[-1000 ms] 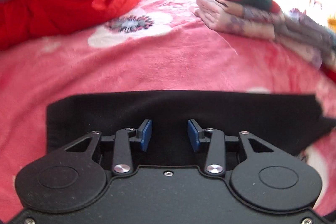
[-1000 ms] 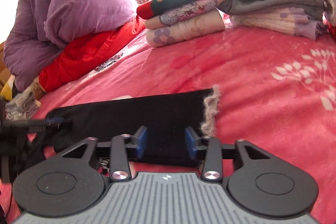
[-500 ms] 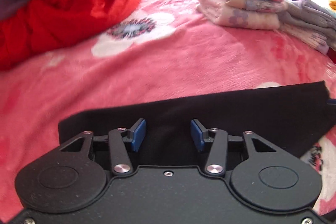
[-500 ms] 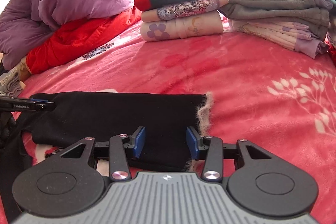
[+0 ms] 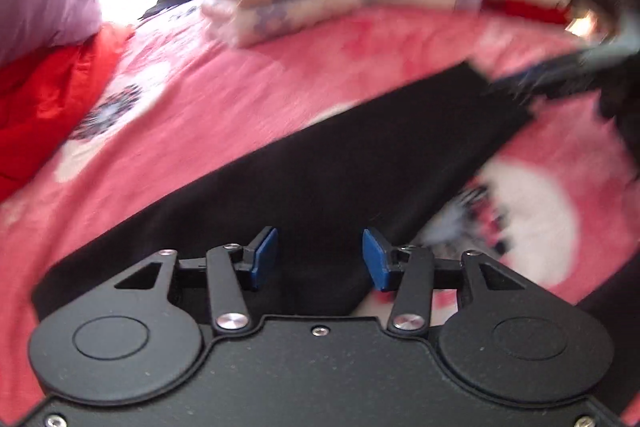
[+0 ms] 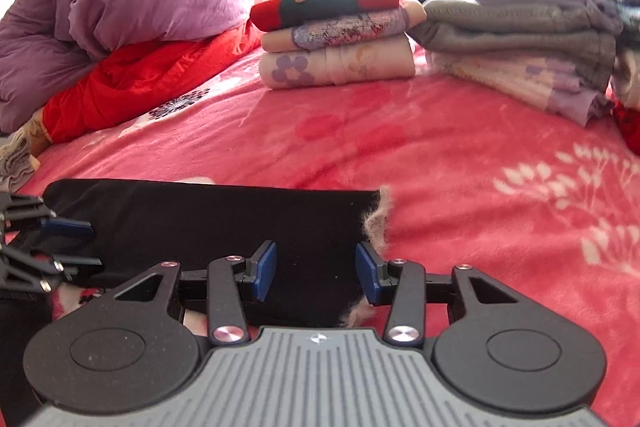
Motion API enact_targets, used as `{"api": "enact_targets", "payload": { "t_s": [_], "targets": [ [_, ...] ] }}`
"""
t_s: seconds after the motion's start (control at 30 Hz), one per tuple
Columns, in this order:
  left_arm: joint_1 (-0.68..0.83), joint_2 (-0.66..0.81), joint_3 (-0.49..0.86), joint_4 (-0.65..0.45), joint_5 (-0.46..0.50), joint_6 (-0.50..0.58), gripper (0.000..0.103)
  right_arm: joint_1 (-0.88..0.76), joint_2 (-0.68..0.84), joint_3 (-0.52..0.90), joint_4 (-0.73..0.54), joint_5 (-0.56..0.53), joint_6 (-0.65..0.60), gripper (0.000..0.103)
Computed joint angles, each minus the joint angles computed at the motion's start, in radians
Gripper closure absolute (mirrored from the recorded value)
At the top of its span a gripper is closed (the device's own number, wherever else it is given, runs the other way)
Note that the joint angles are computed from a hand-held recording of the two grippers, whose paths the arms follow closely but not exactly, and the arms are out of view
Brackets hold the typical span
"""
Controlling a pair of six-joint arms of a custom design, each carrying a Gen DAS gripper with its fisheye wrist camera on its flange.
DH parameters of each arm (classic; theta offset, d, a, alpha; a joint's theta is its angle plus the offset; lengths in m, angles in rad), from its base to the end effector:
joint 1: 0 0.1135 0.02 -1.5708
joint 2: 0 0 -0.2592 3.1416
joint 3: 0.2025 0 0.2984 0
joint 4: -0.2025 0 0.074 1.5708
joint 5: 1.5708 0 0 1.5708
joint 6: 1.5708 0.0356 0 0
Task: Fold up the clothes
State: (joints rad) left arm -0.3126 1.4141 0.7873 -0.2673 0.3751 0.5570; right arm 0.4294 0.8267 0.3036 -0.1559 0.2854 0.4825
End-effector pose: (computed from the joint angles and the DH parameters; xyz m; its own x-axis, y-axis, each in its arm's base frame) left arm 0.2991 -0.1104 0.1632 -0.3630 0.6343 -0.6826 0.8204 0.5649 0.0886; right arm 0.1968 0.0791 0.1422 -0.5987 0.2155 -0.7714 0.0875 0.9750 0.2045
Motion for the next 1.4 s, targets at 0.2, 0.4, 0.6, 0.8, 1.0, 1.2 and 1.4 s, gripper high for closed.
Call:
{"api": "enact_targets", "payload": {
  "t_s": [0.2,0.4,0.6,0.8,1.0,1.2,1.4],
  "targets": [
    [0.046,0.001,0.022,-0.004,0.065,-0.049,0.049,-0.036,-0.103,-0.029,-0.060,-0.056,0.035,0.057],
    [0.191,-0.036,0.037,0.121,-0.090,-0.450,0.050,0.056,-0.459,-0.108,-0.297,0.095,0.100,0.057],
    [0.375,-0.223,-0.041,0.052,-0.067,-0.586,0.051,0.482,-0.653,-0.075,-0.604,0.506,0.283,0.057],
    [0.551,-0.539,-0.182,-0.122,0.098,-0.470,0.051,1.087,-0.218,0.158,-1.049,0.875,0.916,0.057],
    [0.627,-0.781,-0.261,-0.301,0.139,-0.113,0.050,1.422,0.251,0.363,-1.358,0.852,1.275,0.057],
    [0.675,-0.903,-0.389,-0.354,0.103,0.322,0.050,1.490,0.475,0.443,-1.106,0.729,0.851,0.058],
    [0.702,-0.968,-0.546,-0.258,0.059,0.542,0.050,1.496,0.627,0.486,-1.001,0.617,0.667,0.059]
  ]
}}
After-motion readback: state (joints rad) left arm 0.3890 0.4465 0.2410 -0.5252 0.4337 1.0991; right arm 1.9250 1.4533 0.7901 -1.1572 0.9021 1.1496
